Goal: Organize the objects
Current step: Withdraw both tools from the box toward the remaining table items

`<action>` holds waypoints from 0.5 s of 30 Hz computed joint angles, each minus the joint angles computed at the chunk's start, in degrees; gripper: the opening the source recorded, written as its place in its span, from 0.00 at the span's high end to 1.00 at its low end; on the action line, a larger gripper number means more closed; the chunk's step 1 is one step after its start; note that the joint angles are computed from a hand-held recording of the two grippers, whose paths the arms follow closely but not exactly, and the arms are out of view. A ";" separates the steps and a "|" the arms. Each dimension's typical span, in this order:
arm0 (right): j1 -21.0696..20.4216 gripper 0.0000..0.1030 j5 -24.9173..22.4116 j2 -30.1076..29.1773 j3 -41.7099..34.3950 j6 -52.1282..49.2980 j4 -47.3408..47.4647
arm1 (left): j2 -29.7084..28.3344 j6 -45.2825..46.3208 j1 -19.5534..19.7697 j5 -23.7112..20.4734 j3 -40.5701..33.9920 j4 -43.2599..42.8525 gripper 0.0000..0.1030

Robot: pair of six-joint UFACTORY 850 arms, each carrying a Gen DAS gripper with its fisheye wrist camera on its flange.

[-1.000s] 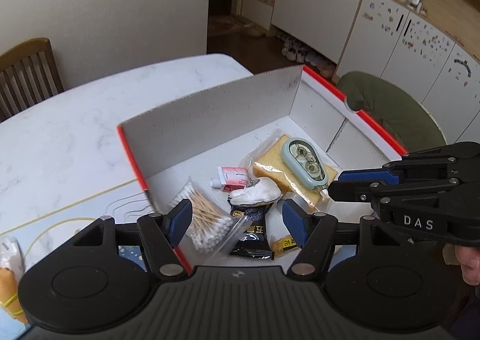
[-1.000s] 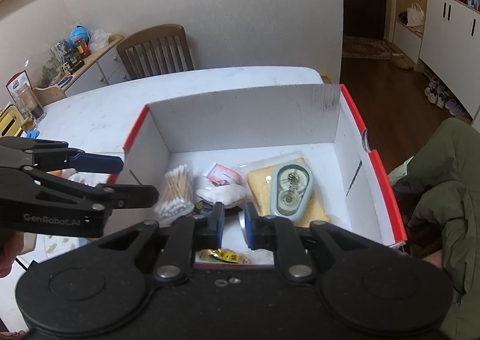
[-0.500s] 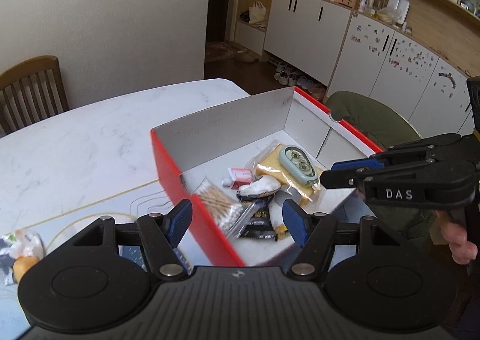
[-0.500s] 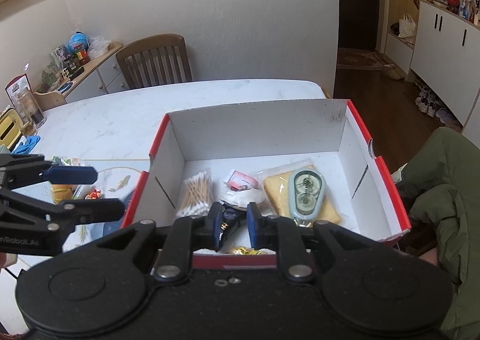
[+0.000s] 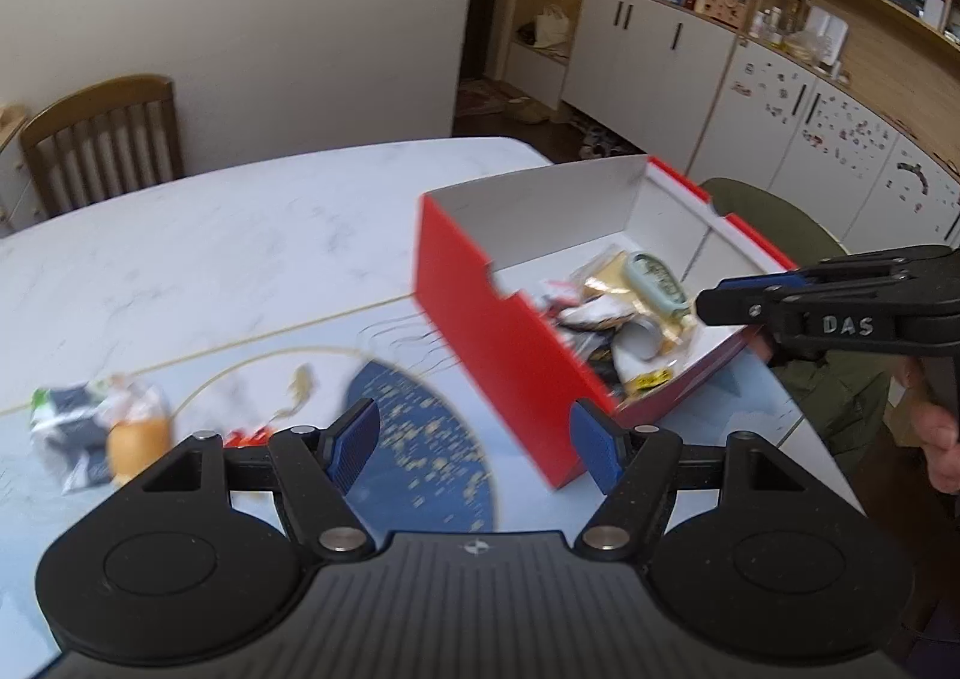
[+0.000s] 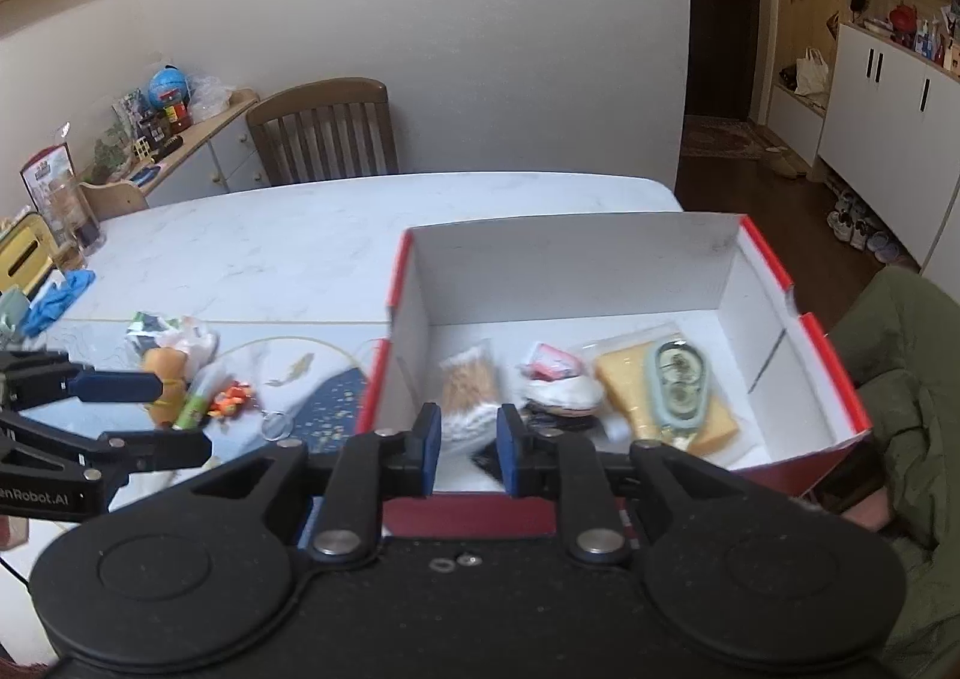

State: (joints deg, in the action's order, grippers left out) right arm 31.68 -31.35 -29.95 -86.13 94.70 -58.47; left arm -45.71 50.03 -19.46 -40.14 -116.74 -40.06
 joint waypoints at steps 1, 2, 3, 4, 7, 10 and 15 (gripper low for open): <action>0.19 0.80 0.09 -0.39 -0.57 0.24 0.25 | 0.34 0.34 0.50 0.07 0.66 -0.29 0.33; 0.45 0.79 -0.12 -0.89 -1.29 0.37 0.49 | 0.67 0.86 1.07 0.06 1.33 -0.72 0.33; 0.82 0.77 -0.49 -1.39 -2.04 0.54 0.64 | 0.96 1.21 1.62 0.09 1.91 -0.95 0.33; 1.10 0.76 -0.68 -1.90 -2.78 0.64 0.82 | 1.21 1.61 2.15 0.12 2.41 -1.26 0.32; 2.14 0.54 -1.04 -3.28 -4.78 1.52 0.42 | 1.67 2.25 3.96 -0.31 3.38 -1.99 0.26; 3.34 0.32 -1.67 -4.87 -7.00 2.03 -0.88 | 1.84 2.38 5.70 -0.55 3.92 -2.64 0.22; 4.65 0.20 -2.22 -8.63 -12.46 -2.37 2.41 | 0.56 1.30 7.99 -1.10 2.60 -1.62 0.19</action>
State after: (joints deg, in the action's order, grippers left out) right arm 36.33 -33.57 -38.58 -98.59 92.33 -56.06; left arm -45.15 51.33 -11.47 -41.24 -114.14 -41.68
